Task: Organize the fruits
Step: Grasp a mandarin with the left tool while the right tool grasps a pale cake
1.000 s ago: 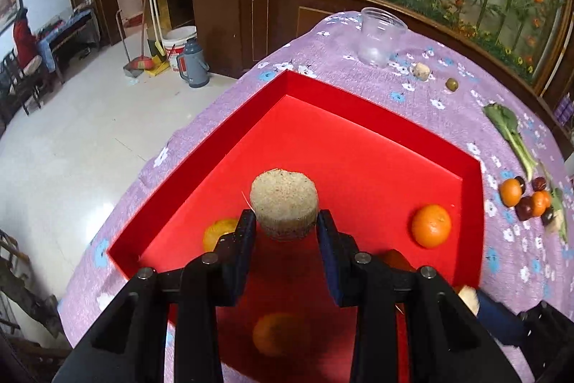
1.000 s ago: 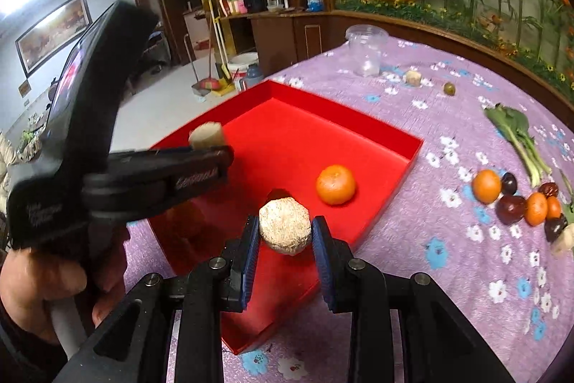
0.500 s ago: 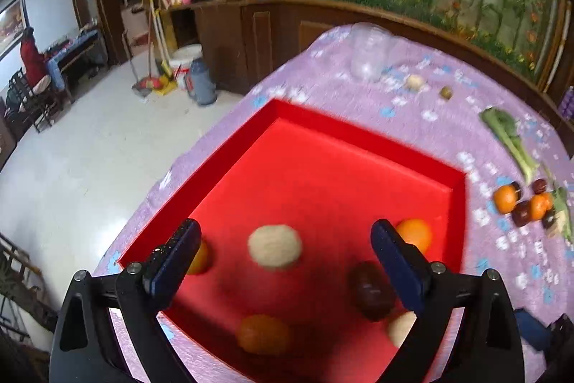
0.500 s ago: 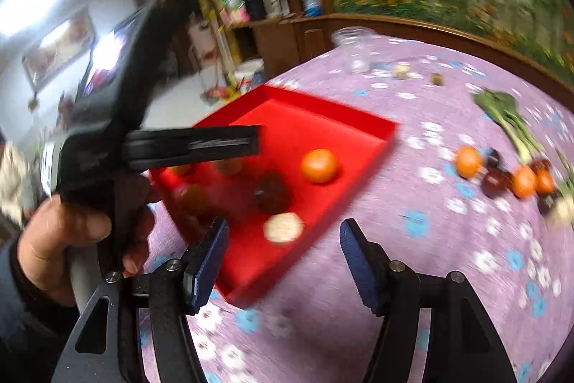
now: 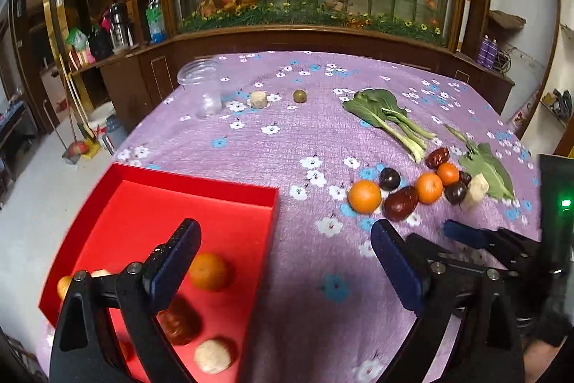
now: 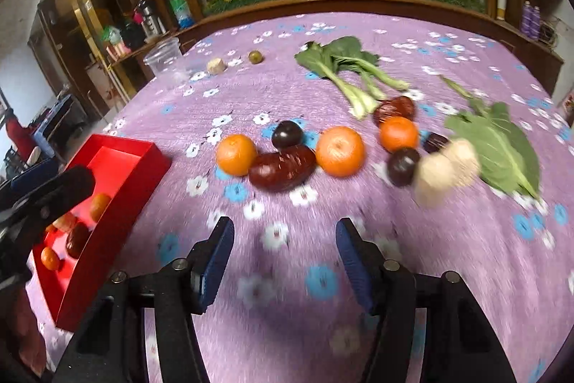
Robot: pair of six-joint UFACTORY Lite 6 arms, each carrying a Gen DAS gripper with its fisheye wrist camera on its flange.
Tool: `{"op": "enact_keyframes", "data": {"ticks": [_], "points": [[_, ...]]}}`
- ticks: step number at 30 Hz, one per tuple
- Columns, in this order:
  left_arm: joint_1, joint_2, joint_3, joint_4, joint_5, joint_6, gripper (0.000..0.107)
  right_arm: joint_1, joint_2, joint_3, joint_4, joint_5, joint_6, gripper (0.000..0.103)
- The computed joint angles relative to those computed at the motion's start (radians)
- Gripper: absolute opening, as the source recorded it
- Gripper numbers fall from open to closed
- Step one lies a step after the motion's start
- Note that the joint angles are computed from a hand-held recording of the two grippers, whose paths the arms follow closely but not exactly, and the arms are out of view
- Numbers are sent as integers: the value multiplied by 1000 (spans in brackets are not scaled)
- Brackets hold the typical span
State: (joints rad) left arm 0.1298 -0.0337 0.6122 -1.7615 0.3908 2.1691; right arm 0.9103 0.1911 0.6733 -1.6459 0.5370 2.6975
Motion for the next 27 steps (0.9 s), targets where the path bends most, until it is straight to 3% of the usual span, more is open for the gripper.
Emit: {"op": "enact_keyframes", "data": {"ticks": [7,10,11,12,19,21,22,24,27], "points": [[-114,117,76,-174,-68,123,95,-158,177,174,-27,-60,-166,59],[-161,157,112,-219,-90,136,95,-164,212,213,-9,-48,-230,43],[-172,163,116,-229,-93,144,95,-164,211,212,1,-43,-249,17],[-193,173,125,-252,-99,159,95,-166,201,199,15,-38,-263,8],[-340,258,179,-465,-141,333,95,-217,11,-56,-223,-63,3,12],[-369,334,236,-459,-178,304,95,-224,-9,-75,-252,-61,9,45],[-375,371,264,-401,-184,236,95,-231,-25,-88,-292,-64,32,49],[-385,432,308,-391,-184,186,89,-255,-73,-127,-379,-95,103,49],[-409,498,355,-452,-223,249,70,-246,-185,-225,-405,-111,167,49]]}}
